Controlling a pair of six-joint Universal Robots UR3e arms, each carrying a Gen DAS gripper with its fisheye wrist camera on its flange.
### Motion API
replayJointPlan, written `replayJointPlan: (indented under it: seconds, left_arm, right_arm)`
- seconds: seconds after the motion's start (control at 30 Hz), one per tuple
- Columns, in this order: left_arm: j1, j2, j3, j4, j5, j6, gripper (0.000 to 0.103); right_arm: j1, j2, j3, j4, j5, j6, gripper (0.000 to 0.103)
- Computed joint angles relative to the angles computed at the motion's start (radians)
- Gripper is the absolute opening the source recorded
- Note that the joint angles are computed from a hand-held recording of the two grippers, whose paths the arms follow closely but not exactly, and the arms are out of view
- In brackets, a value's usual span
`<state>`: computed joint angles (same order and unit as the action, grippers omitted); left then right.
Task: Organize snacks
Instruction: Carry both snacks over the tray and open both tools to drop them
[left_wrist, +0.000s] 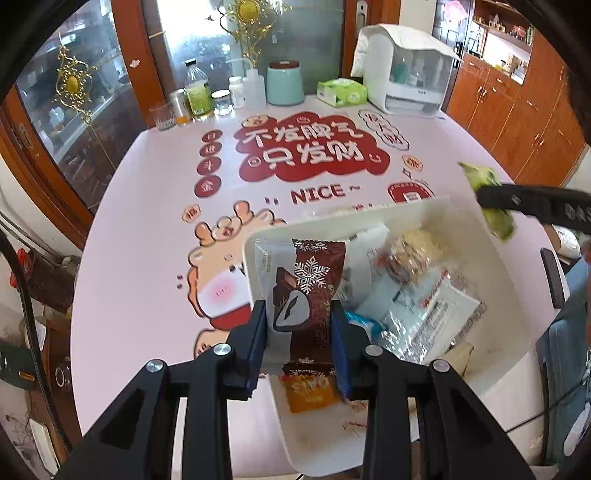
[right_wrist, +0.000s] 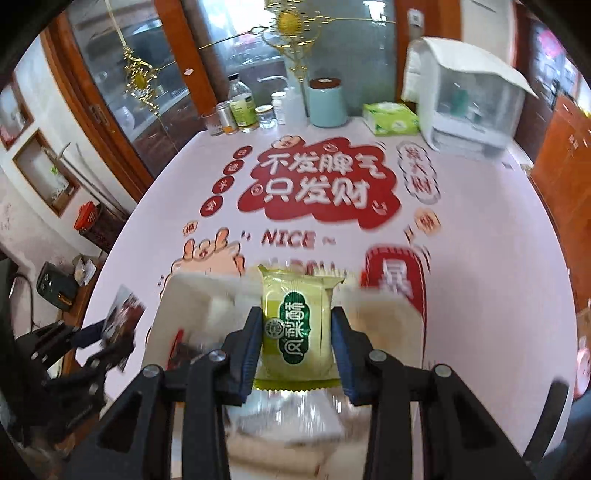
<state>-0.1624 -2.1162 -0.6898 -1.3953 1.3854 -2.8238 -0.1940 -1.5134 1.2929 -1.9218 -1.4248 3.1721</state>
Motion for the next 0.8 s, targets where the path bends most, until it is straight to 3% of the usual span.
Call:
replayJointPlan:
  seconds: [0.1, 0.17, 0.23, 0.3, 0.4, 0.8]
  left_arm:
    - [-0.022, 0.018, -0.035, 0.005, 0.026, -0.01, 0.032]
    - [-0.04, 0.025, -0.045, 0.004, 0.059, -0.021, 0.039]
    - [-0.057, 0.036, -0.058, 0.01, 0.092, -0.034, 0.078]
    - [-0.08, 0.076, -0.13, 0.09, 0.131, -0.056, 0.088]
    - [-0.116, 0.088, -0.144, 0.12, 0.184, -0.088, 0.088]
    - [-0.272, 0.056, -0.085, 0.134, 0.333, -0.271, 0.088]
  right_arm:
    - [0.0, -0.062, 0.083, 0.006, -0.026, -0.005, 0.037]
    - [-0.005, -0.082, 0.112, 0.021, -0.038, -0.012, 0.038]
    - [-0.018, -0.107, 0.147, 0.014, -0.031, -0.023, 0.039]
    - [-0.049, -0.151, 0.188, 0.009, 0.002, -0.05, 0.044]
    - [-0.091, -0.204, 0.23, 0.012, 0.044, -0.095, 0.054]
    - [-0.281, -0.328, 0.317, 0.092, 0.202, -0.417, 0.054]
